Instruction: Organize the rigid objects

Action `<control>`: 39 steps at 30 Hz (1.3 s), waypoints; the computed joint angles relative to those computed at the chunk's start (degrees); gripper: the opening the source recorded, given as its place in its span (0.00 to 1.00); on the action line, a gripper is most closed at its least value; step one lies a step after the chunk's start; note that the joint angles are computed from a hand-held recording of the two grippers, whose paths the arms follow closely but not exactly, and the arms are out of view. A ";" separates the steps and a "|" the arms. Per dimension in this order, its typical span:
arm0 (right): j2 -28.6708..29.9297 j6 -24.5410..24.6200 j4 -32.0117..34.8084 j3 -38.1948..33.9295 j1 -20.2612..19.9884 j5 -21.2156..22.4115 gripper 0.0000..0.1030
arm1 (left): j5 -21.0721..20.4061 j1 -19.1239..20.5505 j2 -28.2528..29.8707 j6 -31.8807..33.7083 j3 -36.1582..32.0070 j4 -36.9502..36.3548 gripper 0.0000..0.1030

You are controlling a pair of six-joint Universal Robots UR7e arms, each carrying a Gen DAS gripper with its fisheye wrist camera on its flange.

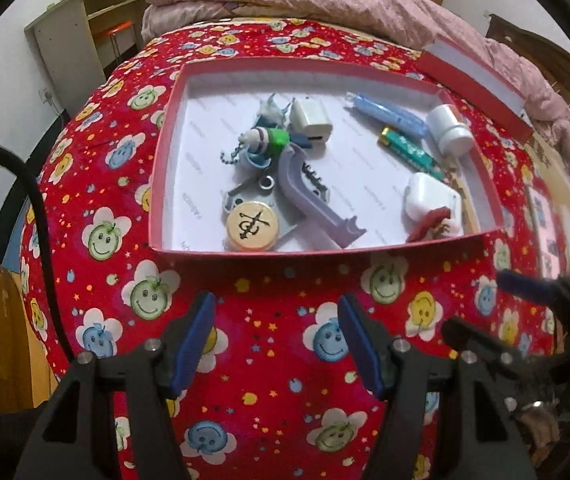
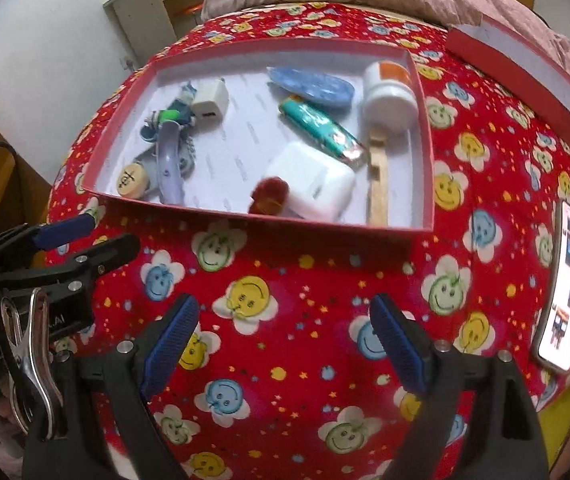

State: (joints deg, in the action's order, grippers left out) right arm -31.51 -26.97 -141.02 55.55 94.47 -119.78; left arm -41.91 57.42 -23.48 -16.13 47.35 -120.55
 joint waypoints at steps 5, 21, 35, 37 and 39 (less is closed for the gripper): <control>1.69 -0.01 -1.87 -1.11 -0.17 -3.73 0.87 | 0.45 0.52 1.36 -1.04 -2.05 2.13 0.65; 3.06 2.05 -2.29 -1.38 -0.61 -5.18 0.88 | 0.71 1.49 2.97 -2.87 -4.27 4.89 0.66; 3.00 1.84 -2.24 -1.47 -0.71 -4.84 0.88 | 1.09 1.49 3.46 -3.67 -5.15 6.23 0.69; 3.01 1.81 -2.28 -1.48 -0.72 -4.83 0.88 | 1.09 1.51 3.45 -3.65 -5.16 6.21 0.69; 3.01 1.86 -2.28 -1.45 -0.70 -4.86 0.88 | 1.07 1.49 3.46 -3.70 -5.15 6.22 0.69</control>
